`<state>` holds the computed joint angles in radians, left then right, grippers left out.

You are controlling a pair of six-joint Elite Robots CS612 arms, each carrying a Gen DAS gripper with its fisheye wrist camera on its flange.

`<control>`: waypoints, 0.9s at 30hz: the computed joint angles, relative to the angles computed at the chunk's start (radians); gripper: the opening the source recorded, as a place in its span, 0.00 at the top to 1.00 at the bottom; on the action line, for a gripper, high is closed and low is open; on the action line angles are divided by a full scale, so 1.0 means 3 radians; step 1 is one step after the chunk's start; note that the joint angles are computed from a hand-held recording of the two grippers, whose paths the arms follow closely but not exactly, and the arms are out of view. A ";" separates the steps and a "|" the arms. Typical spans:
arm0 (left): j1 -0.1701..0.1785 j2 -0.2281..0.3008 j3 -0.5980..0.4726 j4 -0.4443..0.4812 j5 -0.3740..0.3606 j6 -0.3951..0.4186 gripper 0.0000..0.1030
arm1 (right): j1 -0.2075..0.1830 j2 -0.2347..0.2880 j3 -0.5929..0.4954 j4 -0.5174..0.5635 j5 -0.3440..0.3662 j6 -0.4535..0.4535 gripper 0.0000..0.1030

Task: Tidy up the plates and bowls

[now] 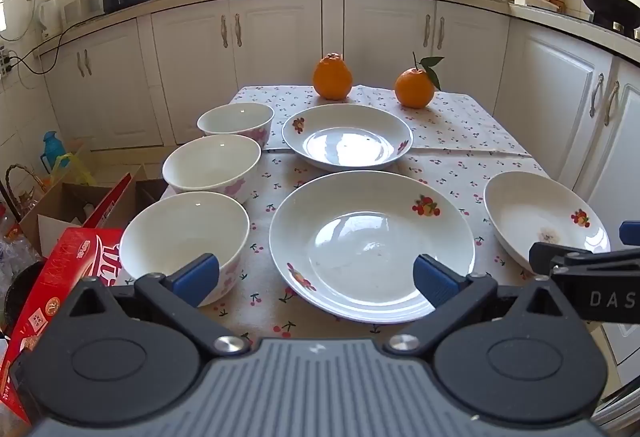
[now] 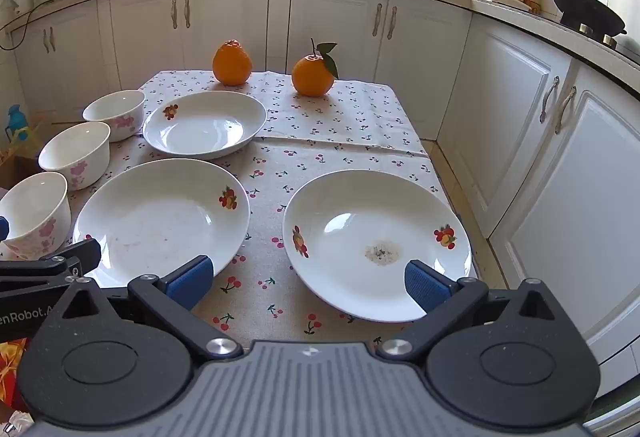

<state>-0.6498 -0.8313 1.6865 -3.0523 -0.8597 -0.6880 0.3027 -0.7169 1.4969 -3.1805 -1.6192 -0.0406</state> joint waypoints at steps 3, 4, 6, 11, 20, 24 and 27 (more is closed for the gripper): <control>-0.0005 0.0003 -0.0009 0.0009 0.0014 0.0007 0.01 | 0.0004 -0.0004 0.0003 -0.0008 -0.0004 0.0003 0.00; -0.0008 0.0004 -0.0014 0.0020 0.0018 0.0003 0.01 | 0.0005 -0.0003 -0.0001 -0.0001 -0.0004 0.0005 0.00; -0.0016 0.0007 -0.0027 0.0040 0.0032 -0.0001 0.01 | 0.0005 -0.0001 -0.0007 0.0005 -0.0003 0.0007 0.00; -0.0001 -0.0004 0.0006 -0.0012 -0.0014 -0.0024 0.01 | 0.0003 -0.0019 0.0061 -0.0099 -0.0005 -0.0006 0.00; 0.0002 -0.0010 0.0007 0.0000 -0.0025 -0.0044 0.01 | 0.0006 0.0005 0.0003 -0.0052 -0.0010 -0.0020 0.00; 0.0004 -0.0006 0.0006 0.0000 -0.0027 -0.0065 0.01 | 0.0007 0.0005 0.0002 -0.0052 -0.0012 -0.0021 0.00; 0.0003 -0.0005 0.0006 -0.0001 -0.0025 -0.0063 0.01 | 0.0007 0.0006 0.0002 -0.0055 -0.0014 -0.0026 0.00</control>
